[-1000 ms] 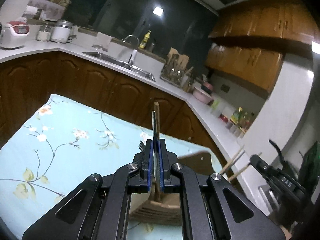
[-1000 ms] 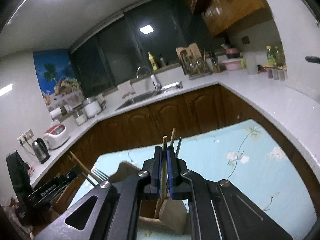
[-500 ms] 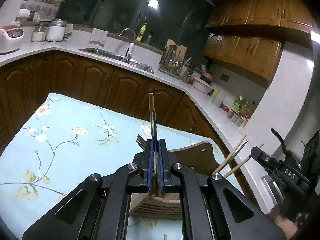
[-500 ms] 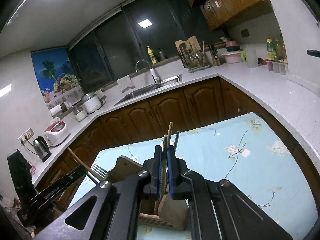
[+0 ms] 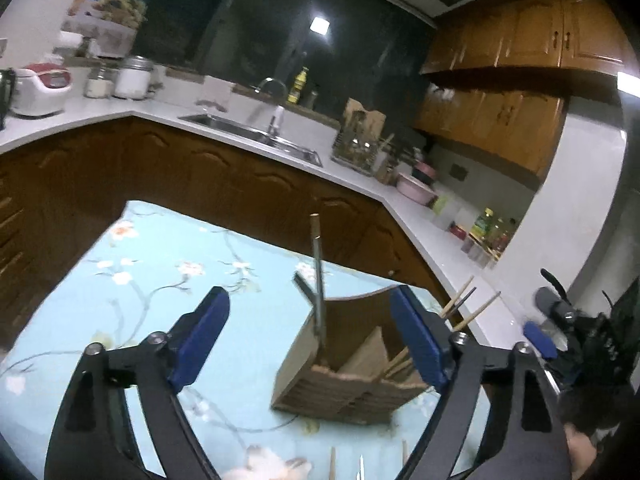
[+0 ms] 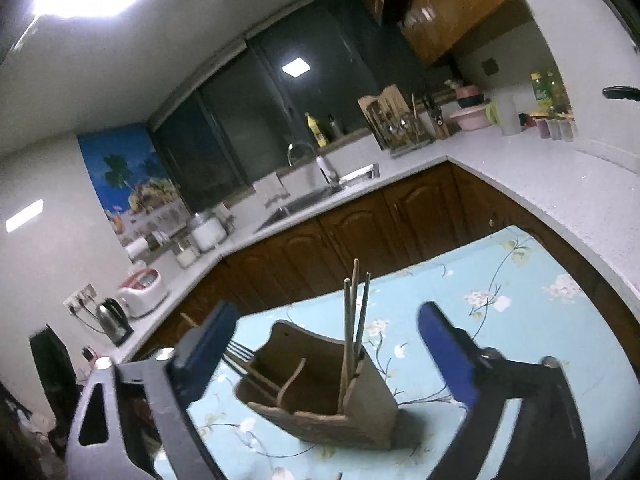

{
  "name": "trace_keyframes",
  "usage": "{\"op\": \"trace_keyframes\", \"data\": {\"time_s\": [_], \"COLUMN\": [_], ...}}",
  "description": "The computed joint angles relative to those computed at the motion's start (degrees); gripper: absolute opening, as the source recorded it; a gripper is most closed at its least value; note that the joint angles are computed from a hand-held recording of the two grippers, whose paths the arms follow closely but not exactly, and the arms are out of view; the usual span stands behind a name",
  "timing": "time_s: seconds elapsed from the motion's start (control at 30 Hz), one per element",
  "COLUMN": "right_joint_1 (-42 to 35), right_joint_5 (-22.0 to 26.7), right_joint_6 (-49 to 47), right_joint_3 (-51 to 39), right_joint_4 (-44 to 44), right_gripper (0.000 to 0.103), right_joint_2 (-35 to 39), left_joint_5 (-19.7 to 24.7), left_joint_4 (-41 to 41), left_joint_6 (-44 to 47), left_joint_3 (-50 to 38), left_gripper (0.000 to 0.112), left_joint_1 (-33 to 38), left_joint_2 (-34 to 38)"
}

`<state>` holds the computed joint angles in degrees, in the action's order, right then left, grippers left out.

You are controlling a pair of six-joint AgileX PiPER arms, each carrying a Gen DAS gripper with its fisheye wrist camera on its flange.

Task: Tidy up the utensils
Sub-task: 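Withdraw both open tools from the holder back to the utensil row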

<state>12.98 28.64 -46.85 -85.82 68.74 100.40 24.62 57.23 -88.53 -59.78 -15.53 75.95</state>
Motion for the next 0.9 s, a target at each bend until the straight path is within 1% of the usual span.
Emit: {"op": "trace_keyframes", "data": {"time_s": [0.03, 0.07, 0.17, 0.27, 0.33, 0.43, 0.57, 0.63, 0.73, 0.77, 0.8, 0.83, 0.9], "right_joint_1": [-0.2, -0.89, -2.39, -3.49, -4.14, -4.83, -5.27, -6.02, -6.64, -6.96, -6.84, -6.82, -6.87], "right_joint_5": [0.04, 0.53, 1.1, 1.21, 1.14, -0.32, -2.54, -2.38, -2.54, -2.72, -3.69, -4.17, -4.69], "right_joint_6": [-1.24, -3.63, -8.2, -9.73, -10.2, -12.39, -14.61, -15.83, -17.3, -18.12, -18.16, -18.23, -18.5], "right_joint_3": [1.58, 4.05, 10.56, 16.35, 19.99, 26.22, 34.52, 37.4, 42.59, 44.34, 46.15, 47.59, 50.29], "right_joint_4": [1.31, 3.55, 7.5, 7.2, 6.38, 6.17, 6.06, 6.18, 6.19, 6.73, 6.59, 6.45, 5.54], "right_gripper": [0.097, 0.097, 0.098, 0.098, 0.099, 0.1, 0.101, 0.101, 0.101, 0.101, 0.101, 0.101, 0.101], "right_joint_2": [-1.34, -3.24, -8.21, -12.9, -15.9, -20.74, -27.03, -29.0, -32.42, -33.33, -34.25, -34.97, -35.55], "left_joint_5": [1.06, 1.78, 5.42, 10.28, 14.48, 20.44, 26.21, 29.28, 32.58, 34.33, 35.25, 35.85, 34.75], "left_joint_4": [0.56, 0.88, 2.14, 2.92, 2.89, 4.43, 4.95, 4.67, 3.81, 3.89, 3.84, 3.4, 2.12], "left_joint_6": [-1.3, -2.12, -4.12, -6.08, -6.95, -10.74, -14.72, -16.48, -18.93, -20.74, -21.84, -23.02, -23.89], "left_joint_3": [1.91, 3.22, 7.34, 10.59, 12.32, 14.85, 17.84, 19.12, 21.22, 22.2, 23.29, 24.38, 25.86], "left_gripper": [0.091, 0.093, 0.094, 0.094, 0.095, 0.096, 0.096, 0.096, 0.096, 0.096, 0.096, 0.096, 0.096], "left_joint_1": [-1.11, -1.78, -5.3, -9.99, -13.87, -20.3, -26.98, -30.41, -34.56, -36.73, -37.98, -39.13, -39.3], "left_joint_2": [-2.03, -3.26, -7.28, -10.48, -12.2, -14.26, -16.29, -17.02, -17.99, -18.08, -18.47, -18.48, -18.27]}}
